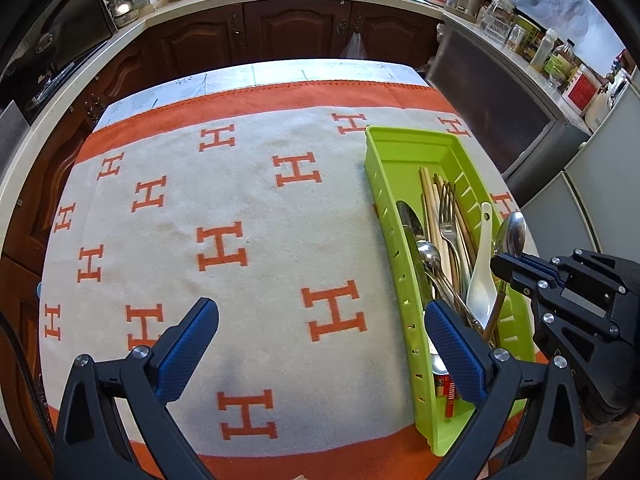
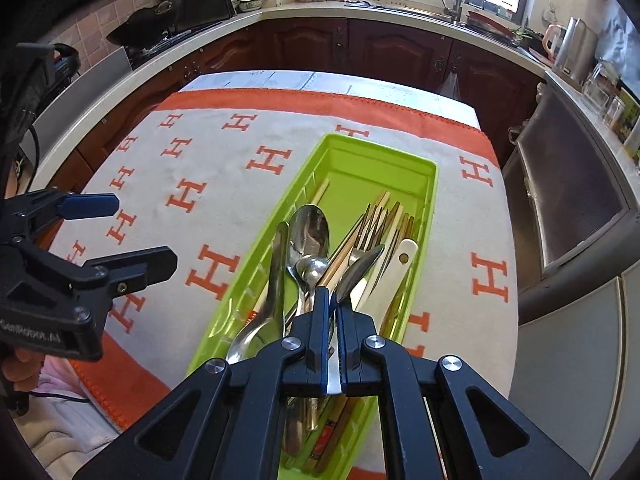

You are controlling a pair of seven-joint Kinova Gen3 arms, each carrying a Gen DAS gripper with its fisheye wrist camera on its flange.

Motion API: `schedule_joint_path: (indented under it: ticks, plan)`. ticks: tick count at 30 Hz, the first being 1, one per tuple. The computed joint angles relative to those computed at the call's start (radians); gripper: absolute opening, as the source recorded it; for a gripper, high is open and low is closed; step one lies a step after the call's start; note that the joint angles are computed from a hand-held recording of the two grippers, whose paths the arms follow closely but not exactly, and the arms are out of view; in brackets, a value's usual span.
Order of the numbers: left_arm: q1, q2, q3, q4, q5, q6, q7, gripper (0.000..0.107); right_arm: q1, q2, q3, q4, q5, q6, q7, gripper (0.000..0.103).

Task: Organize utensils
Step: 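Carry the wooden-handled spoon into the green tray and open the right tool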

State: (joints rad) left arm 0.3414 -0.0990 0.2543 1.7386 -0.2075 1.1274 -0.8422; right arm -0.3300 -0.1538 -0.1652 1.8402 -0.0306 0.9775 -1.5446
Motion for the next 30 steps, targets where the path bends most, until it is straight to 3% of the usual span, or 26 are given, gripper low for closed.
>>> schedule_joint_path:
  ticks: [4,6,8,18,25,30]
  plan:
    - [0.000,0.012,-0.001,-0.002,-0.005,0.005,0.013,0.102,-0.004,0.029,0.000,-0.006,-0.004,-0.032,-0.010,0.011]
    - [0.001,0.014,-0.003,0.000,-0.008,0.006,0.021,0.102,-0.004,0.031,0.001,-0.006,-0.010,-0.054,-0.018,0.030]
    - [0.002,0.017,-0.003,0.001,-0.013,0.006,0.029,0.102,-0.003,0.026,0.004,-0.003,-0.016,-0.080,-0.027,0.036]
    - [0.002,0.004,-0.006,0.013,-0.028,0.008,0.054,0.102,0.019,0.002,0.048,0.001,-0.161,-0.088,-0.035,0.036]
    - [-0.007,-0.030,0.008,0.028,-0.042,0.025,0.075,0.102,0.016,-0.013,0.008,0.025,-0.136,-0.076,-0.148,0.036]
    - [-0.016,-0.056,0.018,0.040,-0.044,0.055,0.077,0.102,0.011,-0.016,-0.024,0.051,-0.097,-0.059,-0.294,0.036]
